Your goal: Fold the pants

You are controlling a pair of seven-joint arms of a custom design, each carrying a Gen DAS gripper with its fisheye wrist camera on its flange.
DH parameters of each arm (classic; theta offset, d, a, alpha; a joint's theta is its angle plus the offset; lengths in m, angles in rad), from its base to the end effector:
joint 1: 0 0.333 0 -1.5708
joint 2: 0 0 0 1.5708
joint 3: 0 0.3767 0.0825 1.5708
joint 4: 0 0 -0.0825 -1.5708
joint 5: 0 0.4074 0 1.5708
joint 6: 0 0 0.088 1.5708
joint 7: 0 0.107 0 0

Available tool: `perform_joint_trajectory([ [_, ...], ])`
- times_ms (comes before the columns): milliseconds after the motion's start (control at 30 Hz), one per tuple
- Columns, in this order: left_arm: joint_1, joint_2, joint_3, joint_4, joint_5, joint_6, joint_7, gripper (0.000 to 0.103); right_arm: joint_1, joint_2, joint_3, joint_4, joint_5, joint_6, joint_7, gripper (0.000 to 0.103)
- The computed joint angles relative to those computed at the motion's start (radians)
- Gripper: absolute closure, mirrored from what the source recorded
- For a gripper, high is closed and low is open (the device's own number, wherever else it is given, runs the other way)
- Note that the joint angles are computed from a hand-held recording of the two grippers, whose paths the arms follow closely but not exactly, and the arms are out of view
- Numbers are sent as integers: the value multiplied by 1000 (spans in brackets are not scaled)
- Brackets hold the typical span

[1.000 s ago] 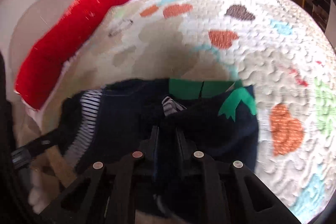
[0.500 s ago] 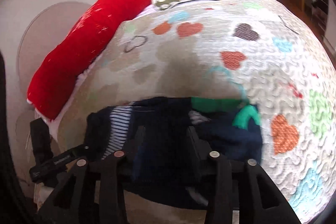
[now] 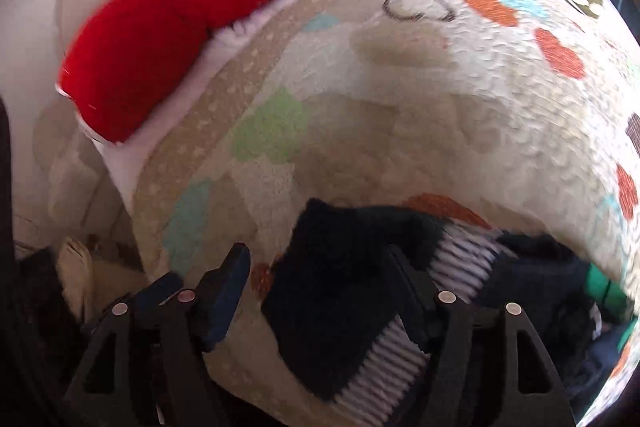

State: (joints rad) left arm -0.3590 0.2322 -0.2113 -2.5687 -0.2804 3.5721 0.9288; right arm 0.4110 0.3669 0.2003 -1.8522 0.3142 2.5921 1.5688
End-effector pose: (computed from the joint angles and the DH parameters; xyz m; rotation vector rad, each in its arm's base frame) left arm 0.4521 -0.2470 0.3081 -2.3538 1.5624 -1.1199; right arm 0.5903 0.3885 0.4106 -2.1970 1.5392 0.1059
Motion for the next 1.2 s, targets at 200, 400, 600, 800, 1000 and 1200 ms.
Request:
perform_joint_trajectory([
  [200, 12, 3, -19, -13, 38, 19, -27, 41, 78, 146, -51, 210, -166, -257, 125, 17],
  [400, 14, 25, -37, 16, 90, 14, -43, 41, 143, 168, -90, 241, -323, -274, 182, 53],
  [600, -16, 42, -32, 54, 101, -11, -33, 41, 55, 38, -39, 65, -218, -107, 130, 80],
  [800, -101, 73, -7, 132, 66, -10, 71, 39, -43, -64, 21, -64, 28, -21, -8, 81],
  [1000, -90, 121, -41, 260, 88, -127, 139, 93, -123, -174, 13, -152, 279, -16, -206, 83],
  [1200, -96, 149, -76, 381, 194, -215, 137, 99, -165, -304, -49, -294, 603, -10, -447, 88],
])
